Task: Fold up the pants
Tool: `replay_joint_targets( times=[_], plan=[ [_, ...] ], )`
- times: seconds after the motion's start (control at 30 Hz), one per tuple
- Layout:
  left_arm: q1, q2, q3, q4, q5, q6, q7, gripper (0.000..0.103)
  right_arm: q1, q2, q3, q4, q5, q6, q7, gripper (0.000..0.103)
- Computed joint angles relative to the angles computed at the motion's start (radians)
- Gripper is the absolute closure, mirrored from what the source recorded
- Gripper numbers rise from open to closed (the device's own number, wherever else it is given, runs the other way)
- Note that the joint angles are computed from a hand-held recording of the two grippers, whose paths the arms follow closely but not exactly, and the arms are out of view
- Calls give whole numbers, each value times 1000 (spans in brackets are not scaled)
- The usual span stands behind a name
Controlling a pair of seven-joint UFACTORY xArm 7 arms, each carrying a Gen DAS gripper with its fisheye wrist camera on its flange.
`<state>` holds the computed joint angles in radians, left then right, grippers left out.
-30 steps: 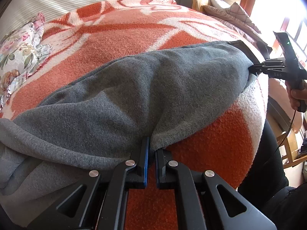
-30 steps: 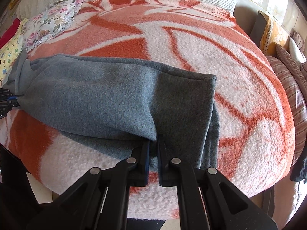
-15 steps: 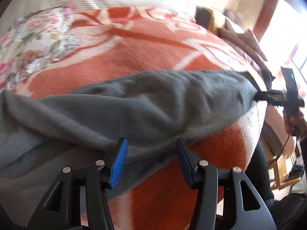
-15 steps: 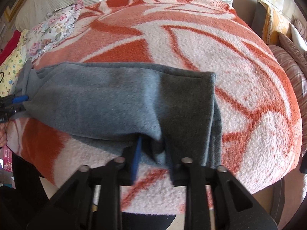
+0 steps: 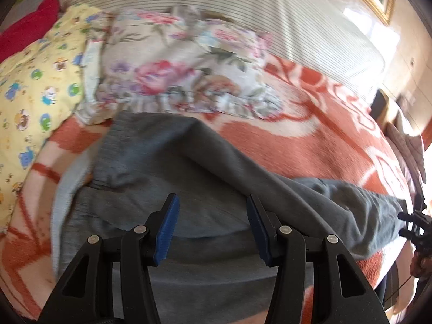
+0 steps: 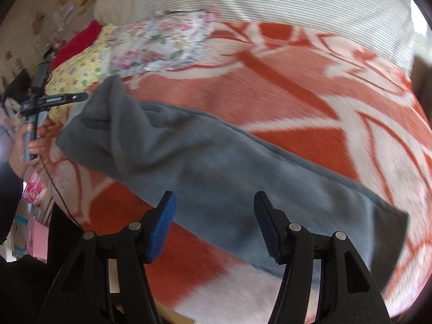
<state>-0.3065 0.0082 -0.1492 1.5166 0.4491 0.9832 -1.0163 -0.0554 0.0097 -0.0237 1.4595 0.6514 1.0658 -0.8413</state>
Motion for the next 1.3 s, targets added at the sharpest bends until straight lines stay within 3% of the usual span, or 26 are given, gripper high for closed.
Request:
replay_joint_targets(
  times=[0.37,0.7,0.83,0.87,0.9,0.93,0.97,1.0,1.03,1.2,1.3],
  plan=[
    [89,-26,42,-27,-3,64,60,44,113,245,136,312,-12,25,111,42],
    [162,126,109,104,-102,67,261,37,210,496,224,645,-101,84,286,42],
    [176,182,124,143,-153,52,340,34,284,598,217,774,-210,97,355,42],
    [178,192,127,147,-164,49,355,34,301,620,211,802,-243,101,372,43],
    [177,202,130,152,-166,48,364,34,313,651,210,841,-266,119,390,55],
    [174,204,133,146,-161,42,368,35,314,679,218,881,-271,144,403,69],
    [171,206,134,140,-155,31,373,43,312,701,226,913,-269,164,415,75],
    [168,204,135,129,-148,15,381,67,306,704,234,915,-262,165,420,83],
    [160,209,138,133,-130,22,378,74,302,704,240,912,-255,162,417,91],
    [131,128,143,53,-21,-25,290,77,262,584,264,746,-192,60,359,95],
    [132,36,129,-18,31,-59,217,77,253,557,267,730,-166,45,347,95]
  ],
)
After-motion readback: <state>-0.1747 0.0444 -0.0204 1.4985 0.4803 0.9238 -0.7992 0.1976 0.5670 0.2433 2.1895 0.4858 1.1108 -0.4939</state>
